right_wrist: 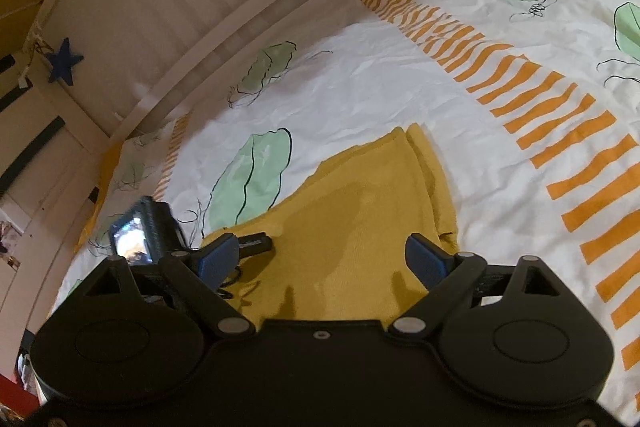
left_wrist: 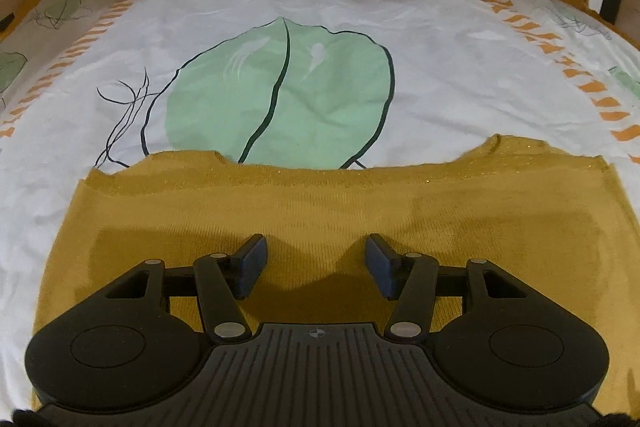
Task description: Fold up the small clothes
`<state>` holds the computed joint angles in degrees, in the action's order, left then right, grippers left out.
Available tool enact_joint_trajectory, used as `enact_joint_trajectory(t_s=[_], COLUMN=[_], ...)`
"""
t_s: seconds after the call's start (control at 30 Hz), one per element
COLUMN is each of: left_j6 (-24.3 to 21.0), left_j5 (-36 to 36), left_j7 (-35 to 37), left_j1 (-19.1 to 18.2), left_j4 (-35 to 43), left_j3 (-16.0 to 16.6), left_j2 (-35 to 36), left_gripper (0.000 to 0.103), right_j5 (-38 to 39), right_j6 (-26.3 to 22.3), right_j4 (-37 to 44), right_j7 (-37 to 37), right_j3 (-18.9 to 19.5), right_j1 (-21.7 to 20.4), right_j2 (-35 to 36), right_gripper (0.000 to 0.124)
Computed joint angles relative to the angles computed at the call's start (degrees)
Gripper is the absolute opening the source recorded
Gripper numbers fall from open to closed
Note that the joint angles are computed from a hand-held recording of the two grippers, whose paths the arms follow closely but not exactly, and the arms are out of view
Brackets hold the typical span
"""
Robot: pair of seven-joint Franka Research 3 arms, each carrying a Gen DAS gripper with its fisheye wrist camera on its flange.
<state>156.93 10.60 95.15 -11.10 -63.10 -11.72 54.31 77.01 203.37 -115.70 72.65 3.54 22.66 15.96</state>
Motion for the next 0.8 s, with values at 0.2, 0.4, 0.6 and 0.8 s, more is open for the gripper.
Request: enact_joint_trajectory(t_s=[0.2,0.4,0.6,0.8], left_j6=[-1.58,6.24,12.89,7.66], left_j5=[-2.74,-4.31,-0.76,-9.71], left_j7=[0.88,3.88,2.67,6.03], left_j1=[2.59,7.24,6.62,14.71], left_j4=[-4.9,-24.89,-32.04,-34.09], left_j3=[-2.34,-4.88,-3.16,-11.14], left_j2=[-4.35,-15.74,-18.28,-21.18], left_gripper=[0.053,0.053,0.053,0.052], right_j5=[-3.77,-6.66,-6.58,-7.51], right_j6=[-0.18,0.36,-0.31,-1.48], right_j4=[-1.46,-2.84,-3.02,-3.54], right_j7=[3.97,7.75,8.02,9.65], right_j3=[0.02,-0.57,-1.25,-1.84], right_j1=[-0.26,0.0,0.72,0.56], right_j2=[-0.57,-1.1,-1.29,-1.34], right_gripper=[0.092,0.092,0.092,0.093])
